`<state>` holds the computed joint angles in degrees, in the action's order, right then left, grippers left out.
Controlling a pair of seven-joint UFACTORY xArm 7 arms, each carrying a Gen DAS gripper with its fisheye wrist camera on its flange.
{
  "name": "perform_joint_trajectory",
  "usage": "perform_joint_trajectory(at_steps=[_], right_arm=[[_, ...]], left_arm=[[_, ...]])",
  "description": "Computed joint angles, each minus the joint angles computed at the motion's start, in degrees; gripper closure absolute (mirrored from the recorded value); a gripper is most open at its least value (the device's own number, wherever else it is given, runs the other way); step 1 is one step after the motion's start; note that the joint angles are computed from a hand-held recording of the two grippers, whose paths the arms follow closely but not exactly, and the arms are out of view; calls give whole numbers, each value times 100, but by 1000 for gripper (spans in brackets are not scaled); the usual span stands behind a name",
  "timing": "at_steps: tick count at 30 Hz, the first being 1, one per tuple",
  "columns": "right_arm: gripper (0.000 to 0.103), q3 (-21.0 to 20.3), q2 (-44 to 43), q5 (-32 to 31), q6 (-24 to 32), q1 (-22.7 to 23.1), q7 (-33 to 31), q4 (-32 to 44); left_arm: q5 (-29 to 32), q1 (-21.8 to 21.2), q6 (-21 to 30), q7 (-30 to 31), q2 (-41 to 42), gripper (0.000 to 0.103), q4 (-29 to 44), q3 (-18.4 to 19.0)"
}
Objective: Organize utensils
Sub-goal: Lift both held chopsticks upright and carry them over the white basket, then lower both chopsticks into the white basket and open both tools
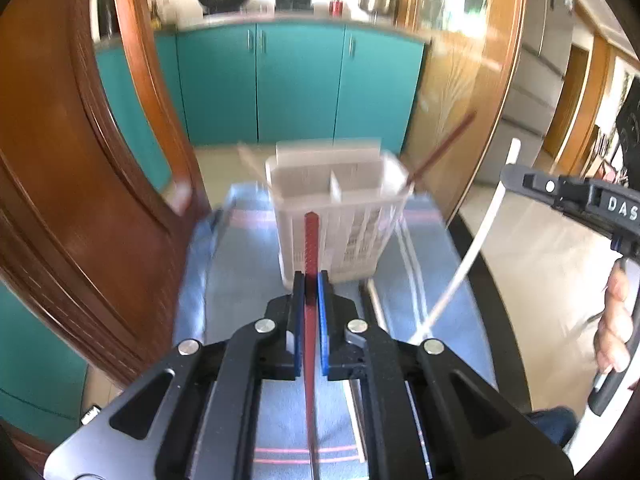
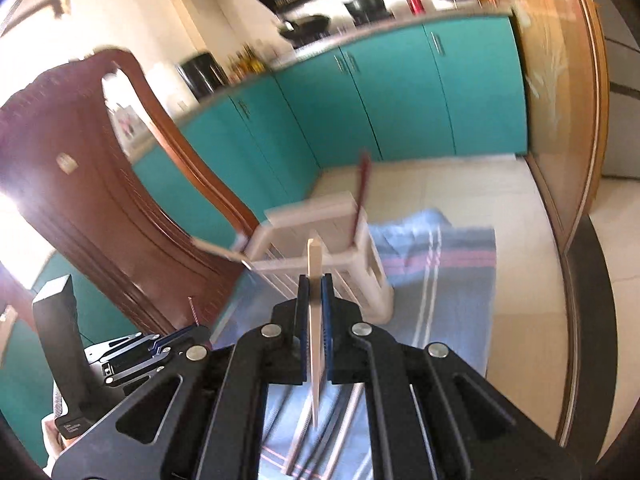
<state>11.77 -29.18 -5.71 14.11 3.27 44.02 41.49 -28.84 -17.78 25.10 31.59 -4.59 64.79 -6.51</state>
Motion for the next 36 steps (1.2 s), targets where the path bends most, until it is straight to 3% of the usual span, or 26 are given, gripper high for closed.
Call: perform_joint_trajectory(at_steps=[5, 10, 12, 18, 23, 31, 36], right_arm=[[96, -12, -57, -167, -163, -233, -121, 488], [96, 432, -109, -585, -446, -1130, 304, 904], [96, 586, -169, -690, -511, -1424, 543, 992], [96, 1456, 163, -1234, -1074, -2893, 1377, 1017], [96, 1920, 560, -1717, -1117, -3380, 1692, 1126], [96, 2040, 693, -2451, -818, -3266, 2107, 1035], [92, 1784, 624, -2716, -343, -2822, 2188, 1002]], left_arm=[[-183, -86, -149, 23, -152, 96, 495, 38], [10, -64, -230, -338, 154, 96, 1440, -21], [234, -34, -282, -597, 329, 96, 1818, -85], [1205, -68, -695, -1440, 879, 96, 2524, -268], [1735, -118, -810, -1916, 1298, 96, 2415, -323], [2221, -123, -1016, -2243, 1283, 96, 1777, -320], [1952, 3, -1078, -2070, 1081, 96, 1389, -407]])
